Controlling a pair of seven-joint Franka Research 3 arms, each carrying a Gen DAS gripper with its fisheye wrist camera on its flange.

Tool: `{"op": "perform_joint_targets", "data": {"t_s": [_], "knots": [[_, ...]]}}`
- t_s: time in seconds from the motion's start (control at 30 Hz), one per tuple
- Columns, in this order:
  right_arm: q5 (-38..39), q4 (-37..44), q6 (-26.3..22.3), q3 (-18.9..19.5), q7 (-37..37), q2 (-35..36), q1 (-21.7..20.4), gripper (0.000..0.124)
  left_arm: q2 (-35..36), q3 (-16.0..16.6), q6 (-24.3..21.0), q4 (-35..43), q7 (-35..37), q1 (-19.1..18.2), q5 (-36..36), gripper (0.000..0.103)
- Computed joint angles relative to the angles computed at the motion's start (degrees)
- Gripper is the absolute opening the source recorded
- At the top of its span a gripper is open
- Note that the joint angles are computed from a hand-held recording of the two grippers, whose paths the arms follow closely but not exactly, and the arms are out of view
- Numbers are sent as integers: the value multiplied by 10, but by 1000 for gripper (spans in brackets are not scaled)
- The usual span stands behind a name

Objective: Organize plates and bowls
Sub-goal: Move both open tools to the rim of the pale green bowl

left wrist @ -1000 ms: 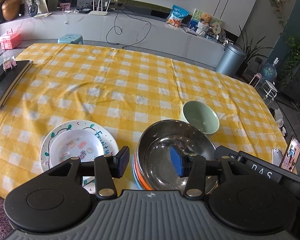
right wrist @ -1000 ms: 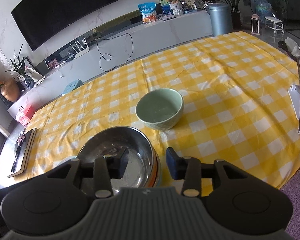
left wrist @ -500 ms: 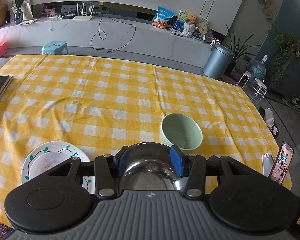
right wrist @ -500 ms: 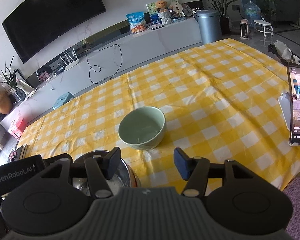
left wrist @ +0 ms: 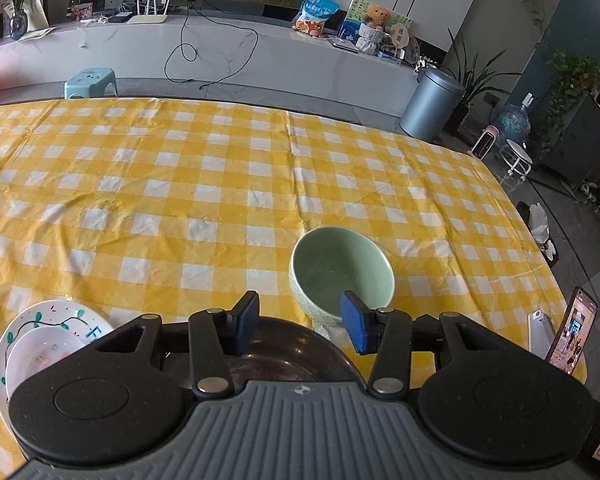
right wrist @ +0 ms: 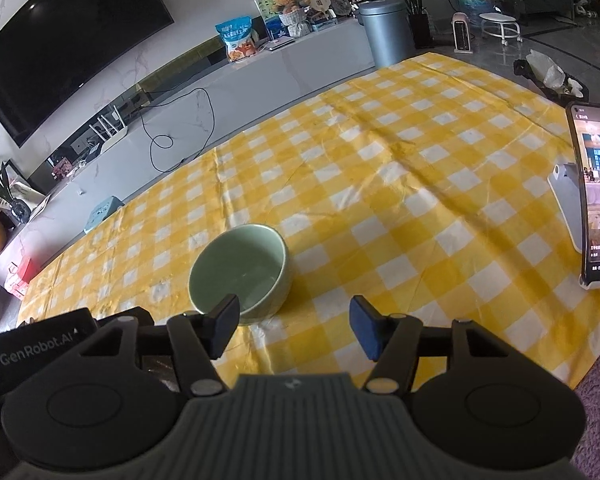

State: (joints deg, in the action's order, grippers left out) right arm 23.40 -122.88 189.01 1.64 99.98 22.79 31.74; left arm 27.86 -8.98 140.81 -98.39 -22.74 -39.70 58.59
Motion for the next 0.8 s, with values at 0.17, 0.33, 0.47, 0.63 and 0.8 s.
{"op": "perform_joint_targets", "data": {"t_s": [0.17, 0.33, 0.47, 0.63, 0.8], "knots": [[-5, 37, -22, -39, 6, 25, 30, 60, 24, 5, 16, 27, 22, 11, -22, 54], [-18, 77, -46, -55, 23, 50, 36, 59, 48, 8, 21, 58, 71, 21, -57, 54], [-33, 107, -69, -54, 41, 70, 29, 55, 68, 6, 25, 81, 124, 32, -104, 54], [-54, 139, -103, -45, 62, 92, 14, 45, 89, 10, 42, 96, 166, 41, -154, 53], [-67, 162, -124, -26, 76, 110, -7, 35, 106, 13, 54, 107, 199, 47, -196, 47]]}}
